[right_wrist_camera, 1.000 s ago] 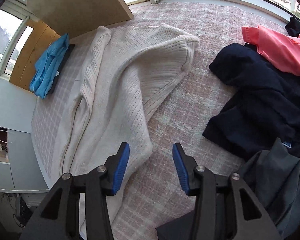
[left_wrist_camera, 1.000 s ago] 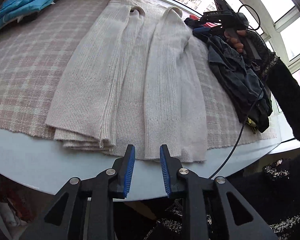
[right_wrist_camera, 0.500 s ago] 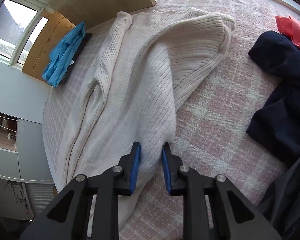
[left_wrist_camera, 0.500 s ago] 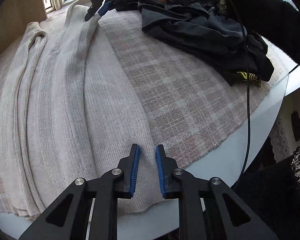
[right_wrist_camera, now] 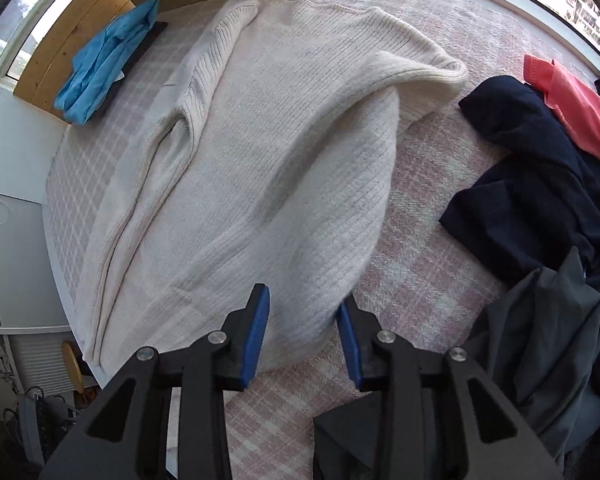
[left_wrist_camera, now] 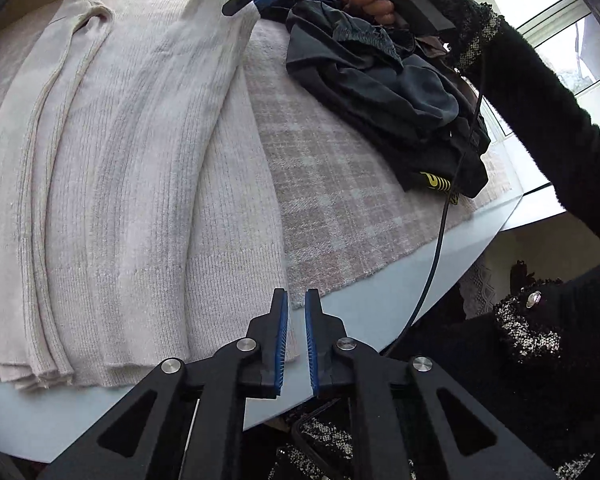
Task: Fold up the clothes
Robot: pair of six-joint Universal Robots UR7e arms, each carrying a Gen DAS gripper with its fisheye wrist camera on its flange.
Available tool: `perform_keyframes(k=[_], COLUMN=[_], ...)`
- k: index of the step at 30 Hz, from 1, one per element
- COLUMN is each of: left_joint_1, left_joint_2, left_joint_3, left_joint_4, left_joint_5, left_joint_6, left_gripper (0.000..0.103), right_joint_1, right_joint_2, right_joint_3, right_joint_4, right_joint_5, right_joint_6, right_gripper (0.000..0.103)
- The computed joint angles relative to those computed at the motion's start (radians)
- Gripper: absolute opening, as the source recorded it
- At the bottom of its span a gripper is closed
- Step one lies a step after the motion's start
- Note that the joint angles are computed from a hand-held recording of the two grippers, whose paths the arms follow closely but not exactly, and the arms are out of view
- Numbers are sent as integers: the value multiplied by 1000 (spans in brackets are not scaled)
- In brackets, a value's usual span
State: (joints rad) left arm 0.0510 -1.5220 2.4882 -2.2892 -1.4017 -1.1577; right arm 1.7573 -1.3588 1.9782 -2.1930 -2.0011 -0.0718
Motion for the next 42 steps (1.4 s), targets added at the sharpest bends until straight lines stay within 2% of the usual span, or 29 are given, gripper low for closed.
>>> perform_keyframes(k=[2,4,7,9,10,11,14,17,21,22,24,26,30,32,35,36,39,42], left_joint_1=[-31,-58,2,41,60,66,67,62,18,1,-32,-38,-31,-31,-26,-30,-41,-50], left_joint_2=[-57,-98,-78,-29,-3,-1,0,-24,-143,-181,-234,-257,-185,-152,-133,-125,-111,-129], left_joint_3=[-31,-66,-76,-70,-67,-56,-42,-35,-18,-22,-29,-26,-48,-60,-74,-83,-95,-101], left_joint_4=[186,371,469,441,426,391,348,335,327,366,404,370,278,242,208,207,187,230], left_joint_5=[87,165,166,142,131,124,124,115,123,134,152,157,136,125,113,112,108,120], left_joint_6=[-72,-150,-159,-113,-91,-78,-58,-68,-138,-181,-230,-234,-150,-113,-71,-53,-22,-31], left_gripper=[39,39,37,35,30,16,6,4,4,4,4,4,4,4,4,4,4,4], right_joint_1=[12,4,-11,-22,-30,-44,-64,-69,-59,-58,-60,-66,-62,-70,-68,-70,-88,-67], right_joint_2=[-20,-34,-3,30,43,47,72,94,100,96,86,92,149,172,190,186,157,182], right_joint_3=[-1,-14,-56,-92,-109,-119,-145,-169,-196,-198,-203,-216,-247,-256,-272,-277,-285,-307], right_joint_4=[-5,-45,-84,-89,-86,-85,-111,-120,-133,-137,-110,-52,19,29,48,57,58,55], right_joint_5=[-9,-3,-32,-51,-54,-39,3,33,74,73,71,62,-2,-6,-14,7,132,80], right_joint_6=[-20,-29,-10,20,38,49,63,78,64,66,83,121,185,222,206,212,259,244], right_gripper=[36,45,47,47,47,47,47,47,47,47,47,47,47,47,45,45,45,45])
